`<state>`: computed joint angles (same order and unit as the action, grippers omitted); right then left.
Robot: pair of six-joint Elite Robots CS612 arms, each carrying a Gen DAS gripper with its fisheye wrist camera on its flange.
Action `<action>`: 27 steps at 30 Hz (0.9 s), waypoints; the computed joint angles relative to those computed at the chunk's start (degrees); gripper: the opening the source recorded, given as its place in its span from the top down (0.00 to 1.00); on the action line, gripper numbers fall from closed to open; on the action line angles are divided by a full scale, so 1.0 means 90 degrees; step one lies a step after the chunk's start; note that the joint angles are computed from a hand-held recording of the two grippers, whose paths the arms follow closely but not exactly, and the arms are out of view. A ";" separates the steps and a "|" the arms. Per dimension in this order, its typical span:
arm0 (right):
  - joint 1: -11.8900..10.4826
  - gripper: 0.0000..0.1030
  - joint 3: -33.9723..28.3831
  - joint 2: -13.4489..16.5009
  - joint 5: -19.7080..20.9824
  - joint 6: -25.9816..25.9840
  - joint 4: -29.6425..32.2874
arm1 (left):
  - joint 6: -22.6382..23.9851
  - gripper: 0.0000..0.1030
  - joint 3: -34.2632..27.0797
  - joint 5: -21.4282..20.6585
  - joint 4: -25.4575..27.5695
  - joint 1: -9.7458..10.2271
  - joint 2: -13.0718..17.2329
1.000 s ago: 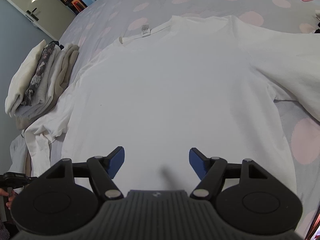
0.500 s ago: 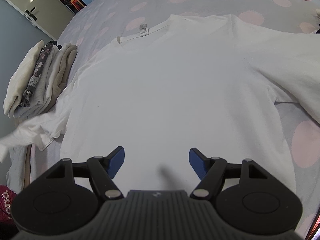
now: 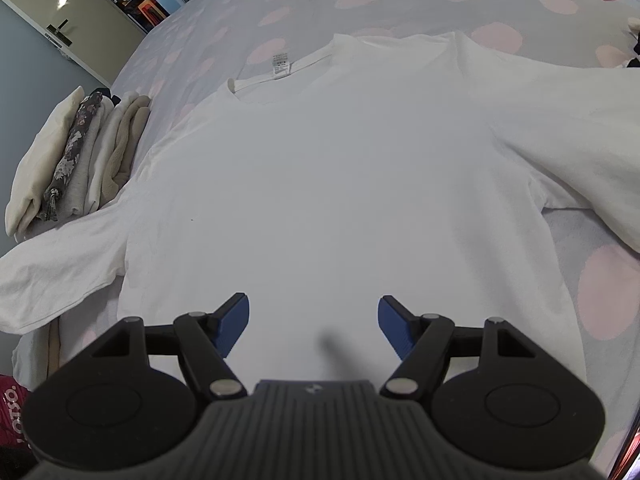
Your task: Fold clothes
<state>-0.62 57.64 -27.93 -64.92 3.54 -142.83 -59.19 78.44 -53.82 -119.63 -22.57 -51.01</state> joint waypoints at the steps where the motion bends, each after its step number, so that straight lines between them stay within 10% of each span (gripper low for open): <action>1: 0.0001 0.28 0.0012 -0.0003 -0.0013 -0.0028 -0.0036 | -0.0070 1.00 -0.0016 0.0057 0.0049 0.0012 0.0066; 9: 0.0001 0.28 0.0138 -0.0055 -0.0165 -0.0377 -0.0209 | -0.0337 0.98 0.0303 0.0108 -0.0488 0.0090 0.0335; 13: 0.0017 0.28 0.0150 -0.0075 -0.0329 -0.0663 -0.0124 | -0.0339 0.77 0.0554 -0.0369 -0.0973 0.0052 0.0290; 27: 0.0031 0.28 0.0302 -0.0217 -0.0465 -0.0781 -0.0153 | 0.2010 0.76 0.0788 -0.3652 -0.3625 -0.0472 0.0705</action>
<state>-0.34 60.35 -29.88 -69.10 -3.49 -144.21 -41.10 85.53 -86.69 -152.26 -26.81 -44.66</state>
